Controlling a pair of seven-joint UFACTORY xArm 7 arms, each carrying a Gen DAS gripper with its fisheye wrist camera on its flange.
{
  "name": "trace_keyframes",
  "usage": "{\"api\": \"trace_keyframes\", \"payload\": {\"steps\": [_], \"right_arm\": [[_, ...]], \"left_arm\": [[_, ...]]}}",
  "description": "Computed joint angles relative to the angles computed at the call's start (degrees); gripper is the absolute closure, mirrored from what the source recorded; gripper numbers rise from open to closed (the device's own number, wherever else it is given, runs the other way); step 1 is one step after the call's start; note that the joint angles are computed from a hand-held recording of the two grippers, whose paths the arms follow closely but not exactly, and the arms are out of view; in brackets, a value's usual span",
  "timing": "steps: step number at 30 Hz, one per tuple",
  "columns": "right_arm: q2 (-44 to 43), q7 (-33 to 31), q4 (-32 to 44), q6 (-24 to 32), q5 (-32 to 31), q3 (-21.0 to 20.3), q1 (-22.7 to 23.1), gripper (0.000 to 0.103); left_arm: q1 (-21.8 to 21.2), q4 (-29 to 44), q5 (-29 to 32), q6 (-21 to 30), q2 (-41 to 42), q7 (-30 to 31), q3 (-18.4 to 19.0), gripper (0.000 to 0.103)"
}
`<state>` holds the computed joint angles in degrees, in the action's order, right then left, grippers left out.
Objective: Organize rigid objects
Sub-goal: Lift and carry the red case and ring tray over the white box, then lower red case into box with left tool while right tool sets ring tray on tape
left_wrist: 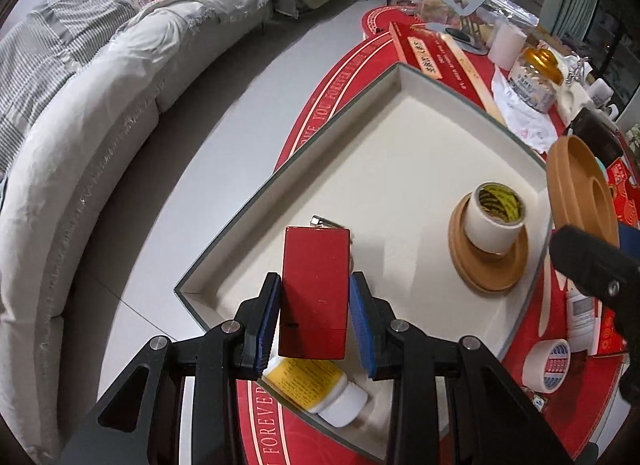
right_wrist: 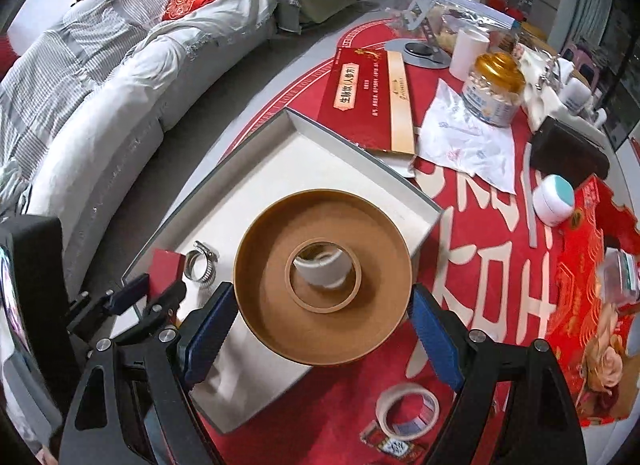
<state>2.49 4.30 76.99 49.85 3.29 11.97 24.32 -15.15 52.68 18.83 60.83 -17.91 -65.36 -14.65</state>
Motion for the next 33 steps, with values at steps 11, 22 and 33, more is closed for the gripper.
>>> {"api": "trace_keyframes", "payload": {"steps": [11,22,33], "right_arm": [[4.3,0.1,3.1,0.8,-0.2,0.3,1.2,0.016],[6.5,0.1,4.6,1.6,-0.7,0.2,1.8,0.016],[7.9,0.4,5.6,2.6,-1.0,0.2,2.4,0.015]], "left_arm": [[0.1,-0.1,0.0,-1.3,2.0,1.0,0.8,0.066],[-0.1,-0.3,-0.6,-2.5,3.4,2.1,1.5,0.066],[0.1,-0.1,0.9,-2.6,4.0,2.1,1.5,0.027]]}}
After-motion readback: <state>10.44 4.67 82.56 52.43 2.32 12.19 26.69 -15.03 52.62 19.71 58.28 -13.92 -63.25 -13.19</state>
